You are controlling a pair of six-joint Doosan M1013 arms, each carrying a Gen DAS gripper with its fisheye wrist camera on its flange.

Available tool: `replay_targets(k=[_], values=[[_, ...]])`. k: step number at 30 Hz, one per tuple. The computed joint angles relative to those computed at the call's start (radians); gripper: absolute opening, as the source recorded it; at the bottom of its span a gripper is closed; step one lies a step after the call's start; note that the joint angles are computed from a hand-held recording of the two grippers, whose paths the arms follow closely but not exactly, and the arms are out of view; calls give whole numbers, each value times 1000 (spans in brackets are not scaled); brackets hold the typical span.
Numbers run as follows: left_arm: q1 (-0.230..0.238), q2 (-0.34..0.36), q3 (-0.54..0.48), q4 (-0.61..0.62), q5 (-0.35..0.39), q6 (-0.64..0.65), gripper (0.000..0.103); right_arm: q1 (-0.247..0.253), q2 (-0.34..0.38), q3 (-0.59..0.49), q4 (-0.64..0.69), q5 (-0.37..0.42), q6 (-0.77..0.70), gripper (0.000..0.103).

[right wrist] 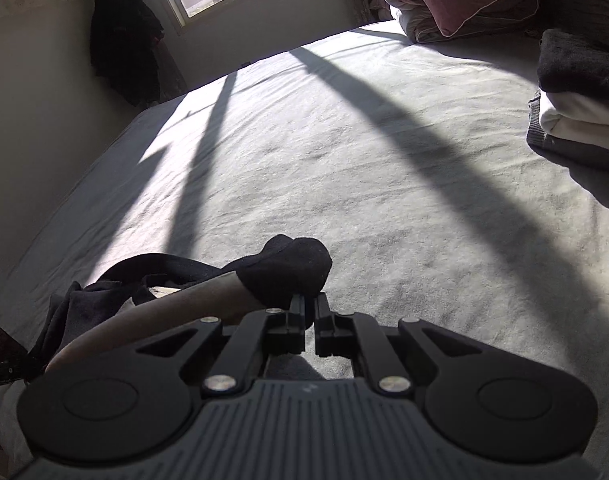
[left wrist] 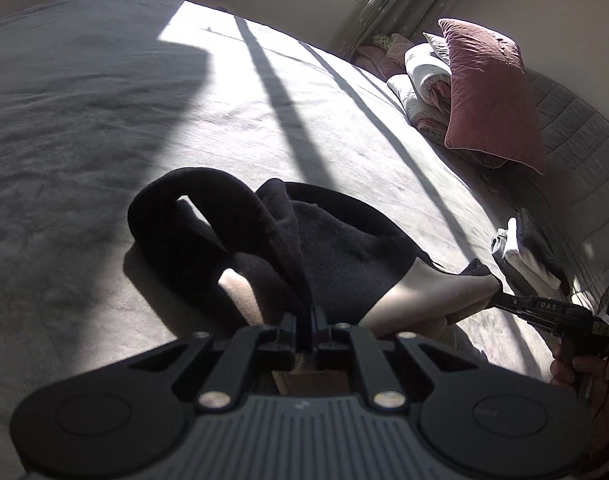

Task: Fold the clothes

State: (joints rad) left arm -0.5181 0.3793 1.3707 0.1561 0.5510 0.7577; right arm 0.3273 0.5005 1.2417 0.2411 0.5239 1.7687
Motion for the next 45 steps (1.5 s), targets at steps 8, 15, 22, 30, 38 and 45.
replay_targets(k=[8, 15, 22, 30, 38, 45], values=[[-91, -18, -20, 125, 140, -84, 6, -46, -7, 9, 226, 100, -132, 6], [-135, -12, -22, 108, 211, -70, 6, -60, -44, 47, 149, 120, -125, 4], [-154, 23, -68, 95, 345, 20, 12, -86, -66, 90, 151, 94, -124, 14], [-169, 21, -118, 128, 374, 171, 64, -101, -68, 92, 237, 111, -162, 40], [-146, 73, -204, 277, 381, 87, 66, -90, -50, 68, 221, 111, -169, 51], [-117, 168, -315, 303, 401, 115, 63, -85, -19, 29, 201, 132, -160, 51]])
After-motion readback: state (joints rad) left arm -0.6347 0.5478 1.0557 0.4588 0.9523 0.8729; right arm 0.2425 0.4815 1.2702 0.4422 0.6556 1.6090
